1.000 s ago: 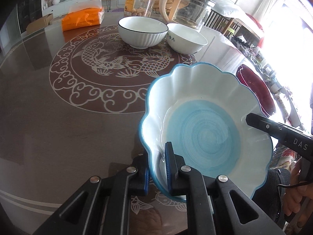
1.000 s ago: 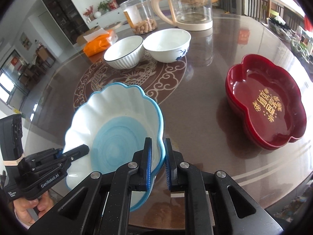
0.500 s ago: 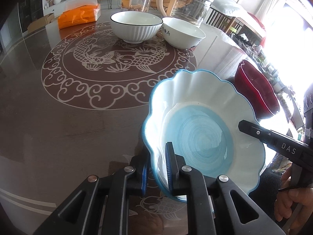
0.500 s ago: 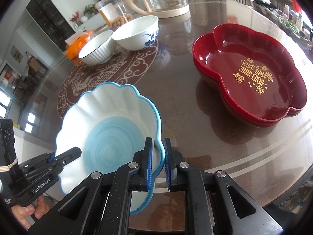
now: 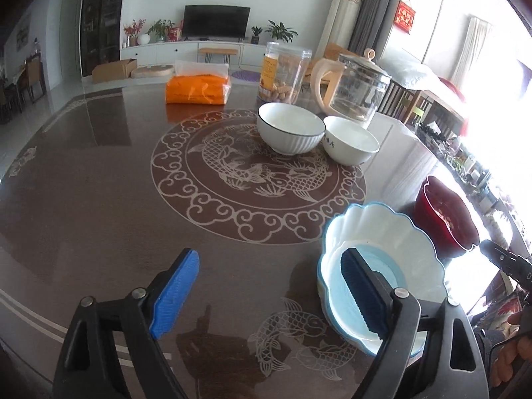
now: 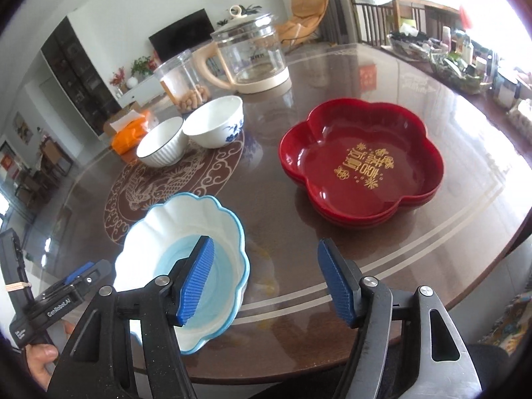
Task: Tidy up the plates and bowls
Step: 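Lift the scalloped bowl with both tools, set it down, open both, then move both tools to the black-rimmed white bowl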
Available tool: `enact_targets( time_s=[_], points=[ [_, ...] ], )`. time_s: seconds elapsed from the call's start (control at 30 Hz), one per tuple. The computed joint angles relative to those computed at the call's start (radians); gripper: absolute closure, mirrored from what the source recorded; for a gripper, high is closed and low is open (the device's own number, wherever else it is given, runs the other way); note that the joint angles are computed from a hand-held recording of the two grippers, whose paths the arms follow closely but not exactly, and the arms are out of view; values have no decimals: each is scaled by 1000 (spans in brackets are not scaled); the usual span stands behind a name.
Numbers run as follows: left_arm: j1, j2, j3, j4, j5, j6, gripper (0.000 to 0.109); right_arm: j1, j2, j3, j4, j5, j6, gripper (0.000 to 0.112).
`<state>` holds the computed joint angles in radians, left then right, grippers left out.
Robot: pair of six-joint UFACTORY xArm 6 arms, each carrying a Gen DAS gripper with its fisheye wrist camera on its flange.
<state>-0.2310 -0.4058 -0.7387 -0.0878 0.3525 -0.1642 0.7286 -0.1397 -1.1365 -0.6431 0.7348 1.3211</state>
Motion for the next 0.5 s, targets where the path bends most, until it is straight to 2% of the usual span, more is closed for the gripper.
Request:
enact_targets(
  time_s=[0.07, 0.17, 0.27, 0.33, 0.4, 0.5],
  points=[
    [15, -32, 9, 123, -26, -85, 10, 48, -12, -27, -123, 128, 68, 41],
    [28, -60, 0, 394, -23, -277, 6, 132, -7, -72, -277, 327, 149, 38],
    [2, -50, -49, 476, 79, -305, 6, 179, 30, -126, -318, 466, 125, 32],
    [-29, -28, -98, 474, 180, -288, 6, 178, 61, -161, -278, 508, 75, 32],
    [-62, -8, -144, 514, 272, -303, 6, 166, 73, -178, -224, 511, 36, 32],
    [-81, -49, -130, 506, 261, -289, 6, 158, 71, -200, -172, 500, 17, 32]
  ],
)
